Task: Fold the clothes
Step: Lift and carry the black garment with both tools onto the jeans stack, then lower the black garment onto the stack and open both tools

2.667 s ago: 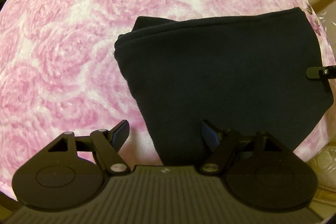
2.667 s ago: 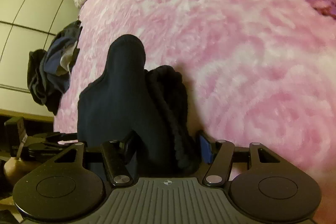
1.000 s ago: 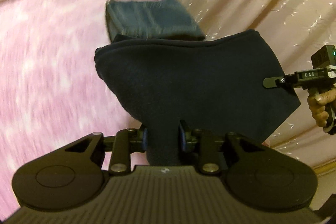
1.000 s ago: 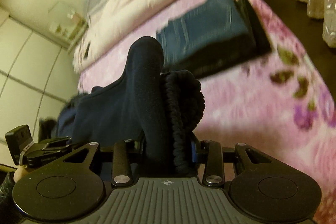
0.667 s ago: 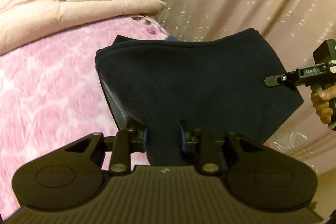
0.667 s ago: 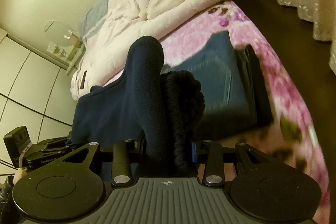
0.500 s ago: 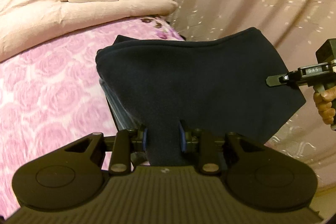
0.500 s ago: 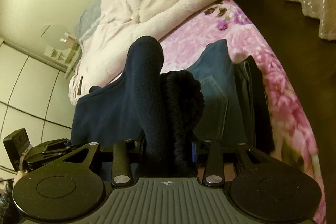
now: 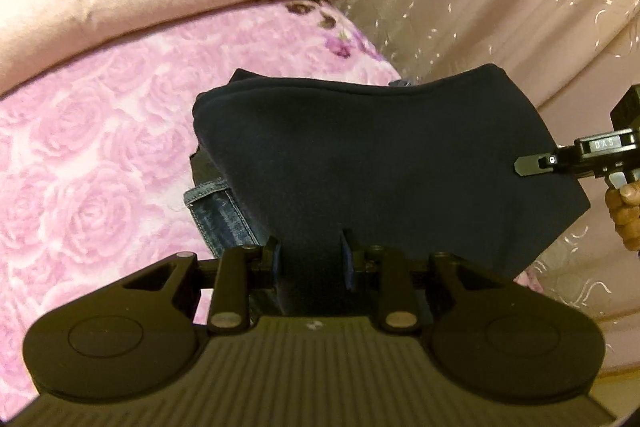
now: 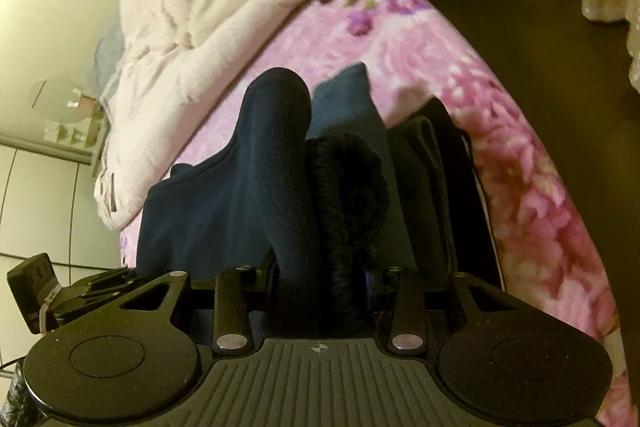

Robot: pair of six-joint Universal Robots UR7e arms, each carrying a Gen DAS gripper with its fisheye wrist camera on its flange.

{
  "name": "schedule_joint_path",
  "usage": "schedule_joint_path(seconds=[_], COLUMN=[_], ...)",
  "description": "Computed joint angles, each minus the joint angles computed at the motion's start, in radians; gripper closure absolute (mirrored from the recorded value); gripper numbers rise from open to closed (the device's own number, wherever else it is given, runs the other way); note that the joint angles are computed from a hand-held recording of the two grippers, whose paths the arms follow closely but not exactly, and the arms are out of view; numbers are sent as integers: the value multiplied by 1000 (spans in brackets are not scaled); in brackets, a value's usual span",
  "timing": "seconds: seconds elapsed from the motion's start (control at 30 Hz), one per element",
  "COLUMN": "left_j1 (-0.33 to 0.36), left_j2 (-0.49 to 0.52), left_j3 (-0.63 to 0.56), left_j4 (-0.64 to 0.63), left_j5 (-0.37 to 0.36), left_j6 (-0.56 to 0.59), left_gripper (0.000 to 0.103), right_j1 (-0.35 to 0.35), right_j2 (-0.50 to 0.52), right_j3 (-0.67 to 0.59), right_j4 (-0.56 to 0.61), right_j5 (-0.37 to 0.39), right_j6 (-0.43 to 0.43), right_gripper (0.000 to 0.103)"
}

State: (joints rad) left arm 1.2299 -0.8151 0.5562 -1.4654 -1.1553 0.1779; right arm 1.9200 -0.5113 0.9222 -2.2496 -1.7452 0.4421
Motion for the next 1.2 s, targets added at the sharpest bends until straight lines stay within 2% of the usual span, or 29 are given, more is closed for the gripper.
schedule_joint_path(seconds=[0.1, 0.3, 0.43, 0.53, 0.57, 0.67, 0.77, 0.87, 0.97, 1.03, 1.13, 1.2], left_j1=[19, 43, 54, 55, 53, 46, 37, 24, 6, -4, -11, -10], left_j2=[18, 21, 12, -9, -18, -40, -76, -120, -182, -215, -240, -244], left_j3=[-4, -5, 29, 88, 109, 148, 190, 242, 324, 379, 453, 497], left_j4=[-1, -11, -38, -82, -102, -137, -171, -214, -277, -303, -325, -335], left_j5=[-7, -45, -30, -13, -5, 19, 42, 68, 60, 25, -7, 18], left_j6=[12, 8, 1, -13, -16, -25, -23, -15, 7, 17, 32, 31], left_gripper=[79, 78, 74, 69, 68, 61, 61, 61, 62, 62, 62, 62], right_j1=[-7, 13, 20, 9, 8, 16, 42, 80, 104, 110, 103, 76], right_j2=[-10, -15, -6, -14, -17, -28, -50, -79, -106, -106, -82, -80], right_j3=[36, 33, 38, 57, 60, 66, 91, 133, 189, 202, 190, 214], right_j4=[-38, -18, -3, -10, -10, -13, -60, -163, -260, -249, -164, -156], right_j5=[3, -26, -62, -47, -46, -65, -120, -173, -118, -76, -119, -141], right_j6=[18, 47, 31, 27, 20, -15, -85, -183, -295, -357, -393, -361], right_gripper=[66, 66, 64, 61, 58, 55, 55, 55, 55, 55, 55, 67])
